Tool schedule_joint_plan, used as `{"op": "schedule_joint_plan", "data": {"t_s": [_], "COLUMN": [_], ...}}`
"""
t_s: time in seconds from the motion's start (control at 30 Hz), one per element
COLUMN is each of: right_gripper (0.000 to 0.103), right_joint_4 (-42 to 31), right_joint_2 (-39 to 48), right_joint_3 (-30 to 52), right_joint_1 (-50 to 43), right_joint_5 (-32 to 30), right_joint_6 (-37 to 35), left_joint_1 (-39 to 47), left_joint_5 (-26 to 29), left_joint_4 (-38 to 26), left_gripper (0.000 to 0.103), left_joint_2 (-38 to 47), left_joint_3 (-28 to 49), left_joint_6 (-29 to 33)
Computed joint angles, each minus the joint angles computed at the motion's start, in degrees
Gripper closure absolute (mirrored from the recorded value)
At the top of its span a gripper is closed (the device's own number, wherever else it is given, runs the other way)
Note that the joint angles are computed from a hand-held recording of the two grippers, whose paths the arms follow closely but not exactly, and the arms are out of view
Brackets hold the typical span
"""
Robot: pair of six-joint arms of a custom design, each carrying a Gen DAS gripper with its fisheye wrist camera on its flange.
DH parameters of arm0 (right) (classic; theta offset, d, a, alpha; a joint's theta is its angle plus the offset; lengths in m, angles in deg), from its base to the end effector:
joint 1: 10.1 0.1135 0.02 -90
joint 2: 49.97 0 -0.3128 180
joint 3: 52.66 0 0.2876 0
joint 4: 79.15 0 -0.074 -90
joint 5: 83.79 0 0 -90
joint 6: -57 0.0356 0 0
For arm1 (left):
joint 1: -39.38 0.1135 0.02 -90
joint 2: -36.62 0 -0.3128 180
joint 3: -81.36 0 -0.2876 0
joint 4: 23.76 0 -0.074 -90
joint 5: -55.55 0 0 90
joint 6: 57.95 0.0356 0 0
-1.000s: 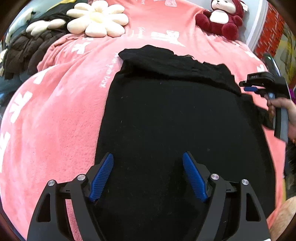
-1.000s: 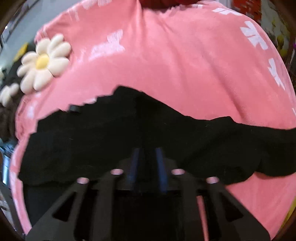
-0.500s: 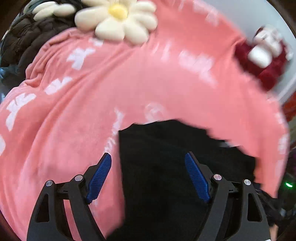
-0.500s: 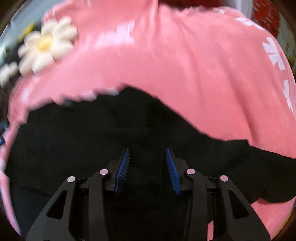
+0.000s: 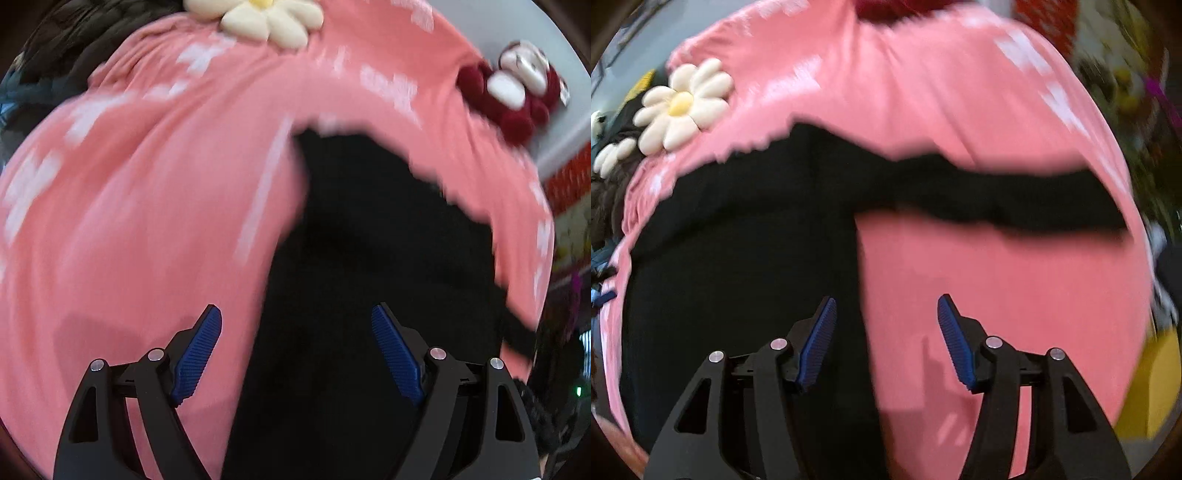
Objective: Fold small clothes
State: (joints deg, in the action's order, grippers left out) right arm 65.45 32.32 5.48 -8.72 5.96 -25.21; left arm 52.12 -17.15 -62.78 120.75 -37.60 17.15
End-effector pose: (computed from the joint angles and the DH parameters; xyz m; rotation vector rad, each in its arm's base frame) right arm 0.2959 0.0073 0.2113 0.1445 2.6075 0.0625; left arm 0.2980 0.0565 0.2164 -0.5322 2.5798 -0.4127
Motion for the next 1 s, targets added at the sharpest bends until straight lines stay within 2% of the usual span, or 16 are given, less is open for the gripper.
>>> {"op": "schedule_joint_plan", "data": {"t_s": [0.07, 0.13, 0.2, 0.3, 0.33, 0.37, 0.4, 0.43, 0.47, 0.5, 0.53, 0.6, 0.7, 0.77, 0.9, 1.0], "right_gripper": [0.047, 0.042, 0.036, 0.034, 0.034, 0.034, 0.042, 0.050, 0.075, 0.097, 0.097, 0.098, 0.098, 0.098, 0.097, 0.093], "right_joint_4": [-3.91, -8.06, -9.76, -10.04, -9.61, -8.90, -8.55, -8.70, -9.37, -10.99, -12.58, -15.92, -20.99, -23.40, -23.83, -22.47], "right_joint_2": [-4.95, -10.02, -13.90, -12.99, -11.87, -11.58, -11.23, -11.19, -11.26, -11.64, -12.82, -16.52, -21.53, -22.44, -18.08, -14.39], "right_joint_3": [-5.00, -9.26, -12.78, -14.65, -14.69, -14.89, -14.73, -14.38, -13.78, -12.93, -12.33, -11.27, -10.33, -10.27, -10.54, -8.65], "right_joint_1": [-1.35, -1.04, -0.50, 1.25, 2.01, 2.60, 2.64, 2.51, 2.31, 1.61, 1.74, 2.55, 1.64, 1.47, 3.19, 4.27], "right_joint_5": [-1.35, -2.43, -3.31, -4.92, -4.93, -4.50, -5.09, -6.26, -7.55, -10.06, -10.66, -10.53, -10.95, -9.74, -7.94, -6.39], "right_joint_6": [0.86, 2.95, 4.99, 6.85, 7.08, 7.47, 7.73, 7.11, 6.45, 5.67, 5.68, 5.06, 4.23, 3.51, 3.97, 4.82], "left_joint_1": [1.13, 1.57, -1.42, -5.64, -8.25, -9.97, -10.93, -10.79, -10.23, -7.60, -4.01, 2.78, 3.10, 2.64, 1.21, -3.13], "left_joint_5": [1.02, 2.27, -1.22, -3.26, -5.41, -7.04, -8.05, -8.20, -8.78, -6.74, -2.51, 3.99, 3.58, 3.69, 1.48, -4.96], "left_joint_4": [-4.39, -7.74, -9.43, -10.73, -10.83, -10.61, -10.21, -10.24, -11.29, -13.00, -14.05, -18.94, -24.59, -27.81, -29.79, -27.59], "left_gripper": [0.022, 0.022, 0.022, 0.022, 0.022, 0.027, 0.027, 0.034, 0.056, 0.077, 0.098, 0.098, 0.098, 0.098, 0.098, 0.097], "left_joint_2": [-7.63, -15.58, -23.20, -25.95, -26.95, -26.91, -26.34, -25.69, -24.81, -24.68, -24.37, -25.53, -29.64, -31.09, -30.31, -27.84], "left_joint_3": [-7.97, -14.95, -18.84, -20.90, -21.34, -21.46, -21.46, -21.07, -20.16, -19.13, -19.04, -18.00, -15.66, -14.05, -14.45, -15.72], "left_joint_6": [0.20, -2.02, -2.84, -5.02, -5.42, -4.70, -4.29, -3.76, -3.19, -1.51, 0.15, 3.77, 7.79, 8.29, 7.65, 4.95]}}
